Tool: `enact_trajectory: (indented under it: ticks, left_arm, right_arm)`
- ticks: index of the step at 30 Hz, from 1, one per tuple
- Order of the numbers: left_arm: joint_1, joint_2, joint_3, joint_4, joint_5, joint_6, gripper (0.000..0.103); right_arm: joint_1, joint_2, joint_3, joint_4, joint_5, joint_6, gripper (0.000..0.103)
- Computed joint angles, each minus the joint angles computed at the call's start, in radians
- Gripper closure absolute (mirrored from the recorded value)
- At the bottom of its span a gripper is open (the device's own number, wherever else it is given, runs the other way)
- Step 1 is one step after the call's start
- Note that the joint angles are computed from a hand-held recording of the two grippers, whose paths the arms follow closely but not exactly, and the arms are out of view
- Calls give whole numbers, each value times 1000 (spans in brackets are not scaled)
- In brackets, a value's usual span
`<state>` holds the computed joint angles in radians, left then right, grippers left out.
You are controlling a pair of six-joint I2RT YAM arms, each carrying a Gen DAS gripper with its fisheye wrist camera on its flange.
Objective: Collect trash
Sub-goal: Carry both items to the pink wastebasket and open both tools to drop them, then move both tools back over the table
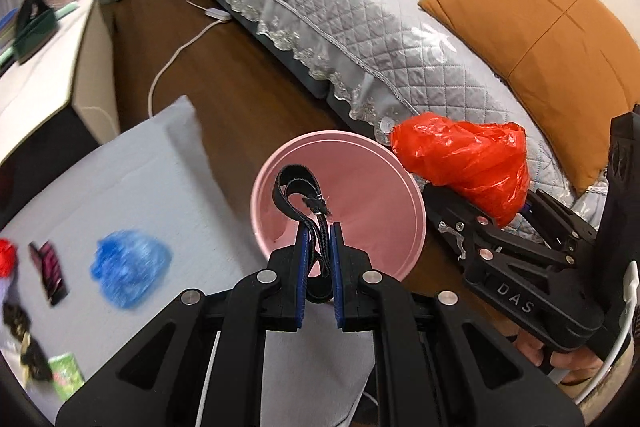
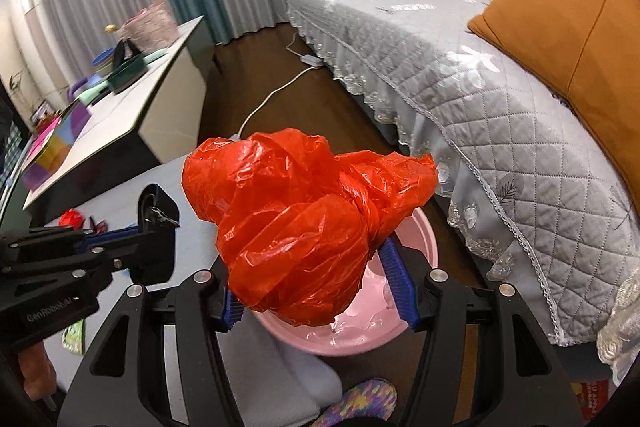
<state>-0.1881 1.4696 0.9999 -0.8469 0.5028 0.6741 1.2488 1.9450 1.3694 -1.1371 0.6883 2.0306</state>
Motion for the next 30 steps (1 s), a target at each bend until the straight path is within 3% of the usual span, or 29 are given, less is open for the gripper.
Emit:
enact_trajectory:
  ticks: [8,13,14,16,17,18,20,22,26,30]
  left_arm:
    - [-143,138,9,124,-47,-109,93]
    - [-187,218,39,161,-70,-154,91]
    - [-193,231,44,165,-75,-158,86]
    - [-202,254,52,184,-93,-179,64]
    - [-204,260,54,191,-100,-191,45]
    - [-209,261,49,215,-123,-216,33]
    - [-208,272,49,249,-161,-253,21]
    - [-194,289,63,244,-148,-253,19]
    - [-180,286,56,257,-166,-258,19]
    - [-136,241,27,259,-161,-253,19]
  right_arm:
    - [-73,-89,-208,179,-71,-57,44]
    - [-103,-103,-267,235,-111,-75,43]
    - [-110,-106,-282,249,-123,-76,40]
    - [-120,-110,-302,269,-137,-78,33]
    - [-126,-108,-309,273,-147,-74,28]
    - [-132,-106,-313,271,-156,-71,23]
    - [-139,-120,-344,283,-168,-49,15]
    - [-134,-136,-368,301,-162,-32,9]
    - [-125,-136,-358,294,-154,-39,9]
    - [-90,-141,-307,206,-89,7,9]
